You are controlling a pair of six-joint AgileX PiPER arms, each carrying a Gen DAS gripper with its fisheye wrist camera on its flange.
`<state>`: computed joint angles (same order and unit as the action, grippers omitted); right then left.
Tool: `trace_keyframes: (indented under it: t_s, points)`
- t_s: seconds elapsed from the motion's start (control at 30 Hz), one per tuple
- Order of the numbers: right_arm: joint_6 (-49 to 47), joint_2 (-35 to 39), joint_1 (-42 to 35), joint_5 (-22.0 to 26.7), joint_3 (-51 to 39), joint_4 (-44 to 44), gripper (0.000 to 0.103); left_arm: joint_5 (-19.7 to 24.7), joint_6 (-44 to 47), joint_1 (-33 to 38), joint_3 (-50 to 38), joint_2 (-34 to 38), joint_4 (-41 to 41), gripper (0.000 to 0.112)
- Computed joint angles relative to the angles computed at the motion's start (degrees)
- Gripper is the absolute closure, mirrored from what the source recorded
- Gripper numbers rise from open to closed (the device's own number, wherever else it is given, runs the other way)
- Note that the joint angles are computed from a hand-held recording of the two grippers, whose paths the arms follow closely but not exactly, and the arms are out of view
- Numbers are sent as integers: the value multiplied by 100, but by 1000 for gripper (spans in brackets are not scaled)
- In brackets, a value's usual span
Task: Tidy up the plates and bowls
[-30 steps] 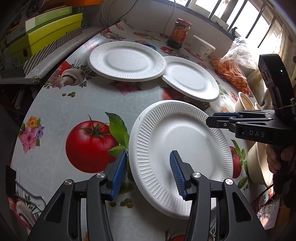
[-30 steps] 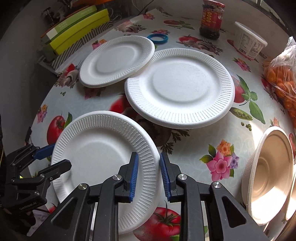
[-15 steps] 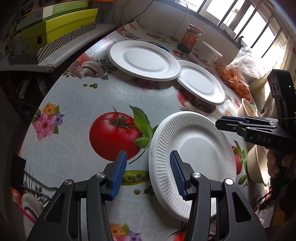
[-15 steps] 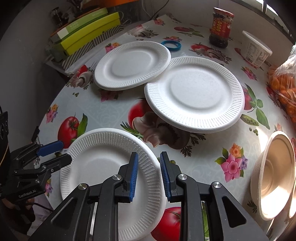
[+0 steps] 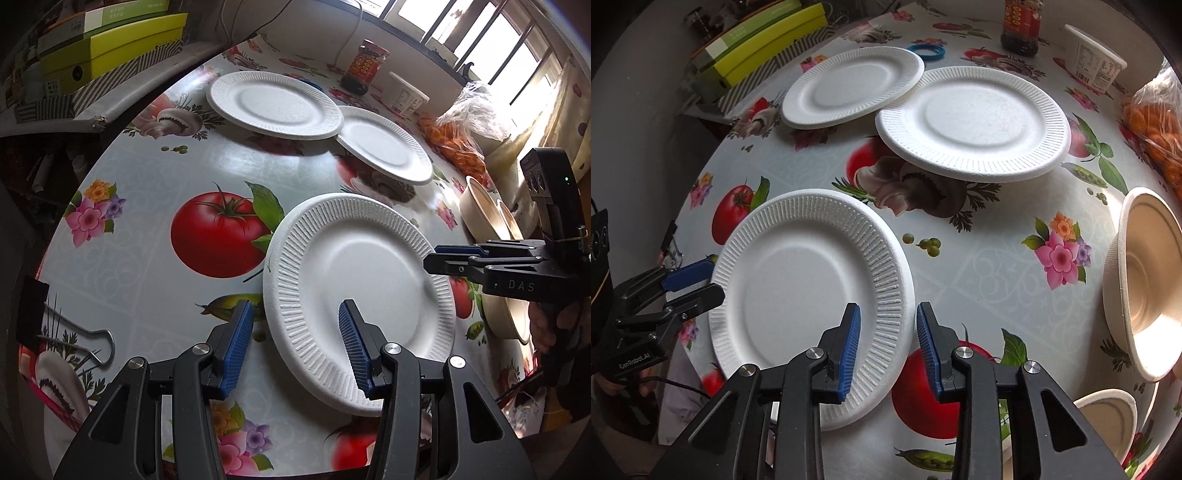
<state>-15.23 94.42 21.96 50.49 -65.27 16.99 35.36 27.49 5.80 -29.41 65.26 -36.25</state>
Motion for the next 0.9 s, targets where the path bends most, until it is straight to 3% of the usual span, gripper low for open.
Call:
trace_keyframes:
  t_s: [0.17,0.9]
  points:
    - [251,126,146,-102,-141,-106,83,-199,-152,29,21,11,180,72]
    - [558,905,701,-76,-1129,-114,83,-366,282,890,-547,778,365,72]
